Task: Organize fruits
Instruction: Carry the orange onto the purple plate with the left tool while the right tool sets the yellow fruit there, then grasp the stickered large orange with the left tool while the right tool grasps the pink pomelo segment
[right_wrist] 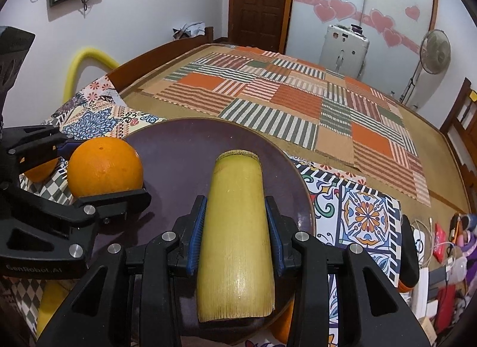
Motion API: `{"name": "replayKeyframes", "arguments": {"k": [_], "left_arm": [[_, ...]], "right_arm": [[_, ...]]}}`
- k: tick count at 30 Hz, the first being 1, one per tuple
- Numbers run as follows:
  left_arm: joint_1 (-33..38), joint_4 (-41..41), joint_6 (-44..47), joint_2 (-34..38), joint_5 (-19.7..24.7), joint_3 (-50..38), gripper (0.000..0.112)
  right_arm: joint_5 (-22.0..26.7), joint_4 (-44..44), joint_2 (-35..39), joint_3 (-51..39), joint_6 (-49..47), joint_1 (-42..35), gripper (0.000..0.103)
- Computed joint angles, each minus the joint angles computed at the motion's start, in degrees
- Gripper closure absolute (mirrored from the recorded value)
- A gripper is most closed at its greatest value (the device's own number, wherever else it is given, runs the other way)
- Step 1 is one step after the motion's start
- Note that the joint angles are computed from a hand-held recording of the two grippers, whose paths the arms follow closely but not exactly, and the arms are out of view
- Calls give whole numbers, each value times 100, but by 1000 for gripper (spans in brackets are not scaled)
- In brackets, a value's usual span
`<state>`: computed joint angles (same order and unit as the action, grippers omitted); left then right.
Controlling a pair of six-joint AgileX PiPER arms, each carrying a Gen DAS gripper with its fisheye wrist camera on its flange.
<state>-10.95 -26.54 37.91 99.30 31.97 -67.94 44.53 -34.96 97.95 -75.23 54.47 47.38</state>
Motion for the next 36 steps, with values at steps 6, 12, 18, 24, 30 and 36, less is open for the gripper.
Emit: {"name": "replayKeyframes", "arguments": {"k": [6, 12, 18, 24, 30, 36], "left_arm": [[96, -495, 318, -182, -169, 138, 31], [440, -1171, 1015, -668, -303, 564, 31], [986, -2227, 2267, -1569, -422, 1261, 30], [1860, -2871, 3239, -2067, -135, 1553, 23], [2521, -3227, 4019, -2042, -325, 1825, 15], [2766, -3014, 3970, -1405, -469, 1767, 15]], "right_arm": [[-11, -231, -103, 83, 248, 91, 67], [218, -841, -361, 168, 798, 411, 61], [568, -1736, -779, 467, 1850, 1023, 49], [1067, -2431, -949, 800, 2844, 1641, 40], [1076, -2720, -1002, 1267, 3802, 2009, 38], [1351, -2728, -783, 1302, 4085, 2232, 31]]}}
